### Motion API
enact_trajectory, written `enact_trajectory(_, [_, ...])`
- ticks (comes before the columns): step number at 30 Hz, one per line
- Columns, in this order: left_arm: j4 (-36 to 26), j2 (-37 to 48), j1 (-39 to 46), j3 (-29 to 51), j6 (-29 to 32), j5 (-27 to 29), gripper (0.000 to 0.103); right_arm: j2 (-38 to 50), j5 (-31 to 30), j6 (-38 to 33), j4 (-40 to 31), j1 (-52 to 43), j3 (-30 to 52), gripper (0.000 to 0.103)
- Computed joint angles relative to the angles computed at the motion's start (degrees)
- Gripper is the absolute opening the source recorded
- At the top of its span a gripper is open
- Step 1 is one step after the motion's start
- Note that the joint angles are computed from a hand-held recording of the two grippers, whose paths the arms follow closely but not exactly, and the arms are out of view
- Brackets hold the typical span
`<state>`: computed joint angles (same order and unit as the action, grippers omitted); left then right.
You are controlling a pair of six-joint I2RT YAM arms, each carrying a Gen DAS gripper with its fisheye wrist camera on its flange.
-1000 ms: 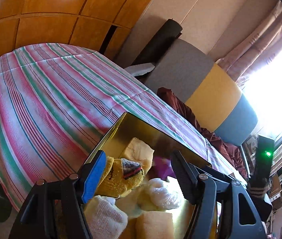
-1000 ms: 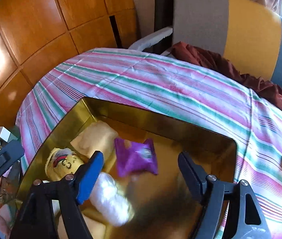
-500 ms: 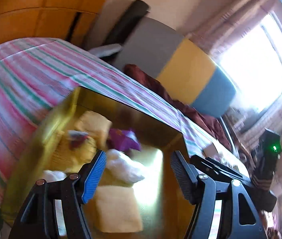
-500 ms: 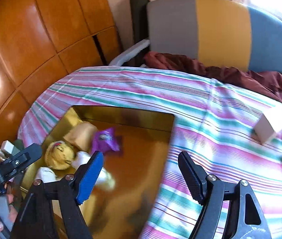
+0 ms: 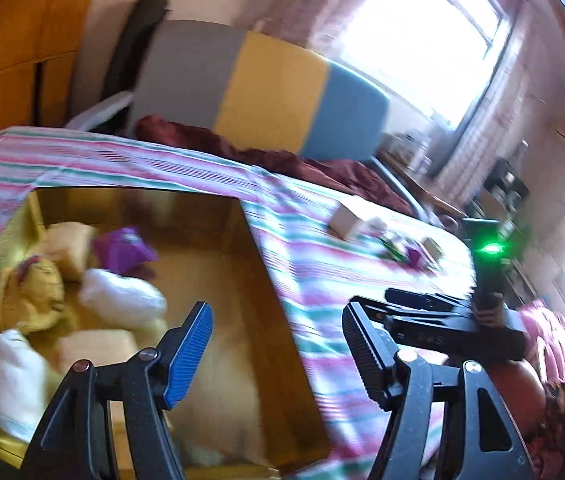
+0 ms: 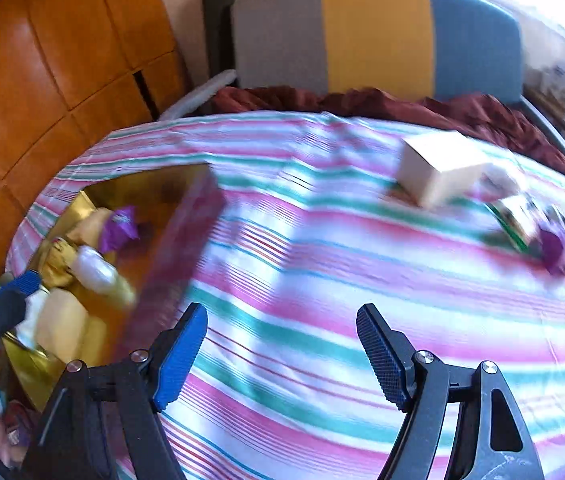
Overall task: Organize objects
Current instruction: 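Move both open tools back from the tray to the table snacks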
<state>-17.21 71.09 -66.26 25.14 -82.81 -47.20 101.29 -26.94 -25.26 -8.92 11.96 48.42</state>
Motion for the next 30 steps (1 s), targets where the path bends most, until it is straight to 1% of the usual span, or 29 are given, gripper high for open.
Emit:
enact_trajectory(1, [3.53, 1.55, -0.30, 0.60, 2.39, 0.66, 0.068, 0.83, 0.19, -0.97, 0.01, -1.70, 0.18, 0.078])
enact_trajectory(4, [9.62, 6.22, 0.63, 3.35, 7.32, 3.80, 0.069, 4.02, 0.47, -3.71, -0.36, -7.35, 1.90, 0.078])
enact_trajectory(5, [10.79, 7.99, 0.97, 4.60, 8.74, 4.89, 0.069, 5.00, 0.54, -4.16, -0.36, -8.79, 2.62, 0.078])
enact_trajectory(11, [14.26, 18.40, 2.20, 13.12, 15.57, 9.73, 0.069, 11.24, 0.32, -5.11, 1.83, -17.62, 8.81, 0.078])
enact_trajectory(14, [15.60, 22.05, 2.51, 15.46, 16.87, 12.30, 0.069, 15.46, 0.44, -4.39, 1.39, -20.95, 14.95, 0.078])
enact_trajectory(15, [16.49, 23.64, 2.96, 16.34, 17.55, 13.81, 0.069, 17.67, 0.37, -3.38, 0.26, -21.98, 18.44, 0.078])
enact_trajectory(17, [16.85, 25.55, 3.20, 17.32, 17.54, 15.32, 0.069, 20.85, 0.51, -2.23, -1.76, -22.94, 24.01, 0.078])
enact_trajectory(20, [18.60, 28.38, 4.63, 18.50, 19.43, 18.82, 0.069, 24.79, 0.37, -1.32, -2.98, -23.17, 31.57, 0.078])
enact_trajectory(24, [19.15, 31.52, 5.80, 20.72, 21.21, 21.20, 0.069, 29.00, -0.33, -0.86, -3.22, -21.92, 39.42, 0.078])
enact_trajectory(25, [18.92, 31.97, 5.86, 21.16, 21.32, 21.47, 0.069, 30.70, -0.13, -0.96, -3.92, -21.35, 42.20, 0.077])
enact_trajectory(26, [18.50, 32.50, 6.11, 21.73, 21.52, 21.95, 0.069, 31.28, -0.12, -1.40, -4.32, -21.08, 43.07, 0.075])
enact_trajectory(27, [18.18, 32.91, 6.35, 22.15, 21.67, 22.33, 0.069, 33.42, 0.12, -1.90, -5.89, -20.53, 46.49, 0.074])
enact_trajectory(30, [17.84, 33.72, 7.06, 22.61, 21.53, 23.37, 0.069, 38.05, 2.75, -2.42, -8.91, -19.24, 53.16, 0.070])
